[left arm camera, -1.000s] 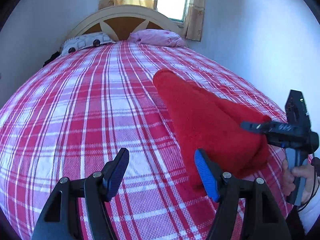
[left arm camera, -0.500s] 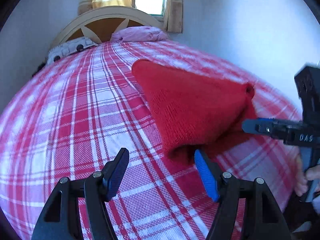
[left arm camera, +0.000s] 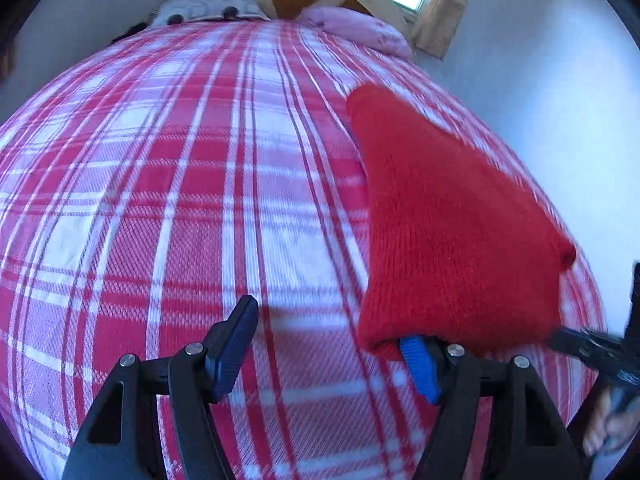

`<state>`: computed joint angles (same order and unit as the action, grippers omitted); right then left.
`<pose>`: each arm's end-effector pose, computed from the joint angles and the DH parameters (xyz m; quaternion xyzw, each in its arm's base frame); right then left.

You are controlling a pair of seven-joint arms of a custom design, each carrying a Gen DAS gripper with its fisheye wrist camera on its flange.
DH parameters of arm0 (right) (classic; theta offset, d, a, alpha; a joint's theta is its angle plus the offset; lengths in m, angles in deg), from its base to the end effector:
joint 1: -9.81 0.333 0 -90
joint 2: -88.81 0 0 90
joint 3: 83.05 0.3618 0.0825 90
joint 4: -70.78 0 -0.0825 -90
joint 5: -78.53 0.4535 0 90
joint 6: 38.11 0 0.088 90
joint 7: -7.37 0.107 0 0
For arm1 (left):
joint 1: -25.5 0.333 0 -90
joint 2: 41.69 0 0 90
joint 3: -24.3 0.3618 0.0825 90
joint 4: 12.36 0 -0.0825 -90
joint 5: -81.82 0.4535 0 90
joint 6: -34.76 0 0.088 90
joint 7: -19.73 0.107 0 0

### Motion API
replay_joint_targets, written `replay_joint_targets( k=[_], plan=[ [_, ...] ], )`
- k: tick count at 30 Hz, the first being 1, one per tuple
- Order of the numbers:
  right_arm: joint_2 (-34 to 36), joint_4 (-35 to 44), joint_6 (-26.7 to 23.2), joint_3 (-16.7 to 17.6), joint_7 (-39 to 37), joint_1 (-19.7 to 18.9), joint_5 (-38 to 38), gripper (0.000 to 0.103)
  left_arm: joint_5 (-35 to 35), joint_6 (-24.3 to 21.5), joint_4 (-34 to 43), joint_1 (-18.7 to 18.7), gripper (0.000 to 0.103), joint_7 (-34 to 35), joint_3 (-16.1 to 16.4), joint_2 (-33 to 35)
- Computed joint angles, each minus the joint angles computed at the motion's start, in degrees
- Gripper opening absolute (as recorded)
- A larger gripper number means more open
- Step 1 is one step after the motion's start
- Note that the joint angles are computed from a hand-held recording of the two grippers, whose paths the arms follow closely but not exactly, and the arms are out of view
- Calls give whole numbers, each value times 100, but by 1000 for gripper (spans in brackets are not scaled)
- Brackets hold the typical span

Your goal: Fold small clothes

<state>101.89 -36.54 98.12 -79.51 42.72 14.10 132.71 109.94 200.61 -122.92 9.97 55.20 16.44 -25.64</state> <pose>0.7037 0.1028 0.4336 -0.7863 0.4848 0.0211 0.3825 0.6564 -0.3064 0.4236 -0.7031 0.6184 -0.3160 0.1530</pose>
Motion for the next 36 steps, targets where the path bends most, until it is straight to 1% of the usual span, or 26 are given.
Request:
replay_joint_targets(
  k=[1, 4, 5, 6, 7, 8, 9, 10, 12, 14, 16, 19, 20, 21, 22, 23, 24, 25, 26, 27, 29, 30, 32, 33, 35, 36],
  plan=[
    [27, -21, 86, -53, 86, 58, -116, 10, 350, -196, 36, -168, 70, -13, 117, -31],
    [32, -44, -216, 57, -133, -210, 805, 17, 736, -447, -23, -228, 70, 329, 30, -152],
    [-40, -116, -123, 82, -283, -256, 1228, 26, 725, -464, -69, -186, 70, 493, -29, -204],
    [-78, -141, -35, 76, -361, -251, 1434, 46, 729, -419, -160, -145, 70, 632, -68, -283],
    [-166, -205, 64, 70, -483, -261, 1710, 58, 771, -292, -283, -105, 70, 698, -68, -389],
    [-224, -236, 127, 52, -570, -253, 1894, 78, 856, -162, -396, -81, 70, 685, -42, -493],
    [-313, -281, 198, 30, -725, -260, 2142, 87, 984, -26, -473, -66, 70, 617, 1, -584],
    [-328, -241, 259, 7, -803, -238, 2289, 87, 1213, 155, -518, -66, 70, 424, 89, -663],
    [-366, -171, 569, -46, -838, -180, 2477, 87, 1653, 347, -397, -67, 70, -88, 253, -685],
    [-188, 130, 1098, -81, -304, -36, 2144, 80, 1732, 211, -93, -27, 70, -325, 264, -545],
    [102, 526, 1313, -71, 379, 33, 1777, 78, 1854, -33, 362, -65, 70, -628, 324, -306],
    [877, 1453, 1311, -371, 2858, 394, 57, 78, 1786, -360, 970, -76, 70, -868, 336, 90],
    [1116, 1763, 1203, -316, 3230, 359, -215, 78, 1570, -493, 1151, -34, 70, -770, 271, 213],
    [1431, 2173, 981, -340, 3560, 411, -577, 72, 1315, -592, 1340, 22, 70, -624, 197, 354],
    [1589, 2394, 724, -349, 3607, 431, -769, 60, 1085, -688, 1516, 61, 70, -483, 141, 484],
    [1867, 2804, 350, -182, 3708, 356, -1192, 34, 940, -804, 1652, 54, 70, -393, 129, 578],
    [2000, 3014, 233, -216, 3759, 466, -1506, 34, 825, -908, 1748, 39, 70, -314, 125, 641],
    [1994, 3024, 326, -165, 3554, 498, -1535, 32, 767, -951, 1808, 11, 70, -282, 147, 685],
    [2028, 3092, 357, 80, 3258, 332, -1440, 22, 744, -952, 1845, -16, 70, -285, 187, 715],
    [2049, 3149, 298, 520, 2647, -14, -967, 19, 772, -912, 1864, -62, 70, -373, 257, 740],
    [2111, 3226, -299, 1398, 1113, -831, 616, 18, 907, -705, 1837, -169, 70, -751, 439, 768],
    [2097, 3149, -324, 1583, 666, -1015, 1071, 18, 912, -656, 1850, -193, 70, -928, 491, 808],
    [2342, 3329, -552, 1536, 675, -1058, 1414, 18, 660, -733, 1975, -104, 70, -921, 396, 970],
    [2617, 3582, -741, 1393, 1095, -980, 1346, 18, 427, -815, 2052, -6, 70, -740, 262, 1066],
    [2998, 3884, -778, 962, 1985, -696, 783, 19, 80, -863, 2118, 98, 70, -439, 93, 1193],
    [3102, 3885, -870, 1006, 2028, -785, 850, 15, 29, -813, 2085, 75, 70, -393, 98, 1208]
  ],
)
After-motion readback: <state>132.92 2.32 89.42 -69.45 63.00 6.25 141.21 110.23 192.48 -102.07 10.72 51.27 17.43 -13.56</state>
